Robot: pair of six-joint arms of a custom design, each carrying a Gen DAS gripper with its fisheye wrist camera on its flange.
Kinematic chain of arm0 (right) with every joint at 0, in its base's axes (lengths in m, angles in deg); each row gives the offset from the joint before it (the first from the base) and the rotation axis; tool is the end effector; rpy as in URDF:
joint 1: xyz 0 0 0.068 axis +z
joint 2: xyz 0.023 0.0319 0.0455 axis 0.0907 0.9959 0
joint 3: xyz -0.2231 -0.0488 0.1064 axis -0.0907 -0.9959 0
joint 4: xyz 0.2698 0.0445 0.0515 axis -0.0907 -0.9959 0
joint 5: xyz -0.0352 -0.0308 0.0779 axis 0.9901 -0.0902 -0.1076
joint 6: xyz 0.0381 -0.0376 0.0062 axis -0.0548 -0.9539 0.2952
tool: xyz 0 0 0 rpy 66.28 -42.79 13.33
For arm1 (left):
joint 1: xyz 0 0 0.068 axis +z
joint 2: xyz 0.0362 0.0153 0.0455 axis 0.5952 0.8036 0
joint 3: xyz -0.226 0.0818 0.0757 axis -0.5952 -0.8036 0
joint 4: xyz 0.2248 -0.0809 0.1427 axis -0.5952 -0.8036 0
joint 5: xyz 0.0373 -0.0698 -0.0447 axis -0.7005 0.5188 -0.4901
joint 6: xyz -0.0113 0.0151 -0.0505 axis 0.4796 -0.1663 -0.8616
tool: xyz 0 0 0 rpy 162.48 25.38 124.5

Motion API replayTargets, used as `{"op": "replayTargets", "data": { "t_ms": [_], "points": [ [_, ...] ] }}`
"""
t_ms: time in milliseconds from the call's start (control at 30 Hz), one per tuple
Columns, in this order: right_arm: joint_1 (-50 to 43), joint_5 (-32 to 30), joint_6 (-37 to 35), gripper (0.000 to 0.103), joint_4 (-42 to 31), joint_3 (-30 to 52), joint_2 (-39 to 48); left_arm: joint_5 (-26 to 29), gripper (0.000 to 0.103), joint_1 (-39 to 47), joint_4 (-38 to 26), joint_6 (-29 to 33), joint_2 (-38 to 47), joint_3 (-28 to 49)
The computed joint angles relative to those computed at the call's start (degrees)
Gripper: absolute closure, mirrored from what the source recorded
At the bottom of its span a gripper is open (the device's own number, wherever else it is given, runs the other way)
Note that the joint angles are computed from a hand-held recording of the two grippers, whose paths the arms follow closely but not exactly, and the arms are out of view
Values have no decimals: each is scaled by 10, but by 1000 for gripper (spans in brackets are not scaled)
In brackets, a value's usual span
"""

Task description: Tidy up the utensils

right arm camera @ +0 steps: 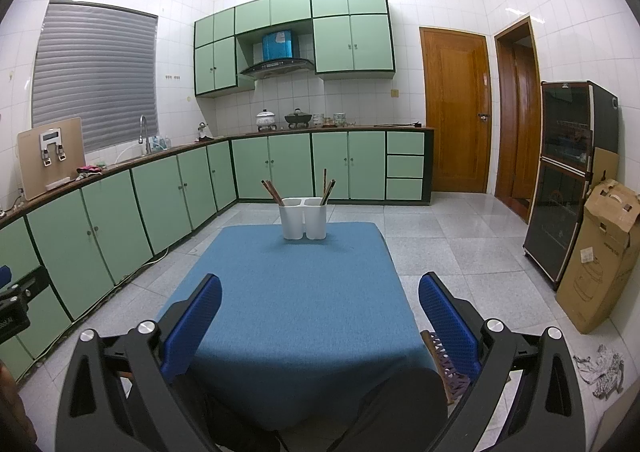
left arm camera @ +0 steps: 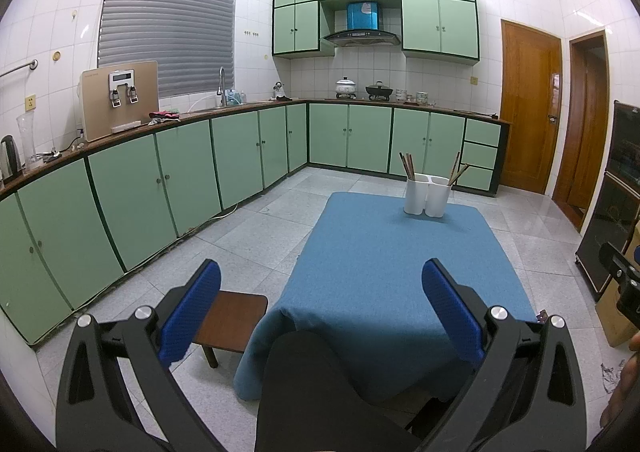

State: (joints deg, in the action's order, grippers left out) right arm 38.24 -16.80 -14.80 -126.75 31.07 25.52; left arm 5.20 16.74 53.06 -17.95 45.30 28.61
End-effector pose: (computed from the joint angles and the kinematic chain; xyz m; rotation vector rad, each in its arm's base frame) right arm 0.1858 0.0856 0.3232 0.5534 1.8468 -0.2818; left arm 0.2564 -0.0900 0.3563 0.2926 1.9762 -0.1684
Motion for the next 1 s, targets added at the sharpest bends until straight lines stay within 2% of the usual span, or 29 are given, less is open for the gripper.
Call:
{"op": "replayTargets", "data": {
  "t_ms": [1000],
  "points": [
    [2, 2, 2, 6, 3, -1, 3, -7, 5, -9, -1, -3, 0, 2]
  ]
}}
